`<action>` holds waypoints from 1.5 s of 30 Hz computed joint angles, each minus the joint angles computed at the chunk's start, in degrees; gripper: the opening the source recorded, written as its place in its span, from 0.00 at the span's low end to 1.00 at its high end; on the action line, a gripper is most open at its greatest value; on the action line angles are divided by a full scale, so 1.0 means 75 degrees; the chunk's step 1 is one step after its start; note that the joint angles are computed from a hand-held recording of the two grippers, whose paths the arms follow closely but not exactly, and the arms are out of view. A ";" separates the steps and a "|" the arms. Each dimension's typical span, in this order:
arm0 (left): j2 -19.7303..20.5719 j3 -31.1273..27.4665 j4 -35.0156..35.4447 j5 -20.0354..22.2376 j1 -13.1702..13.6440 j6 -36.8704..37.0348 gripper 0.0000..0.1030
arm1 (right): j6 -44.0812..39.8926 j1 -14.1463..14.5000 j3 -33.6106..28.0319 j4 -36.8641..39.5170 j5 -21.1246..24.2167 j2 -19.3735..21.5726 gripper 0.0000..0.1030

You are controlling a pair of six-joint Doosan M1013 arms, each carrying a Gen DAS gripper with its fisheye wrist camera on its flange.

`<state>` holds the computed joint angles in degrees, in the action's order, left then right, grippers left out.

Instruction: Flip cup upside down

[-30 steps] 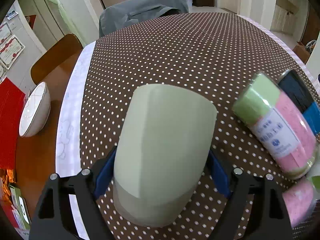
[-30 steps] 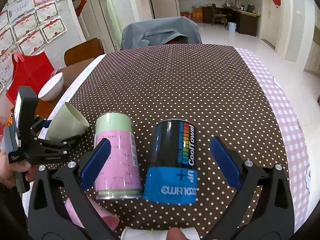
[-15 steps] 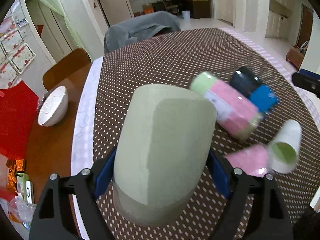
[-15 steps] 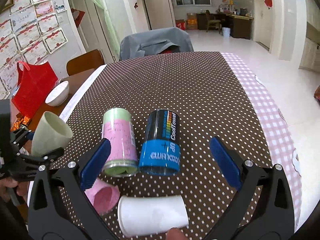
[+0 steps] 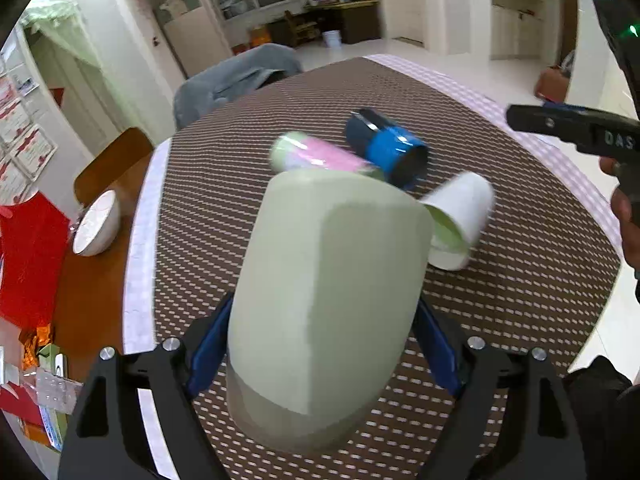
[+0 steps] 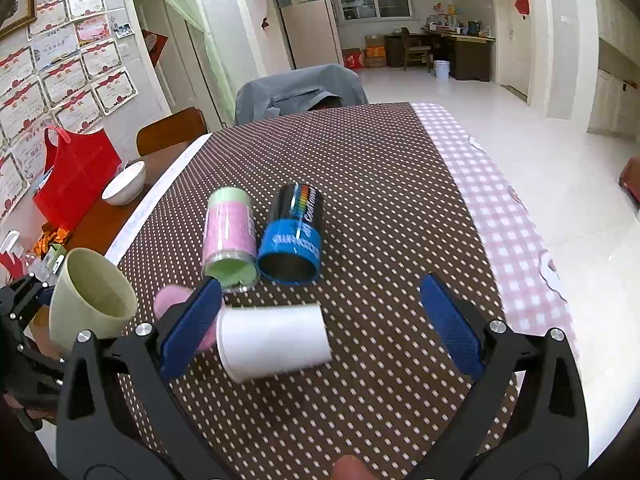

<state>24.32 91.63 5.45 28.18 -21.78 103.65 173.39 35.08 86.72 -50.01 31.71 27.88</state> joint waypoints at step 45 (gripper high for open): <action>-0.0367 0.1217 -0.2290 -0.1800 -0.0344 0.1166 0.88 | 0.0878 0.0229 0.0661 -0.0790 -0.0028 -0.0400 0.94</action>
<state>21.56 100.76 -11.72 14.69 -24.36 112.40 179.98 36.80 91.67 -55.94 31.50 24.87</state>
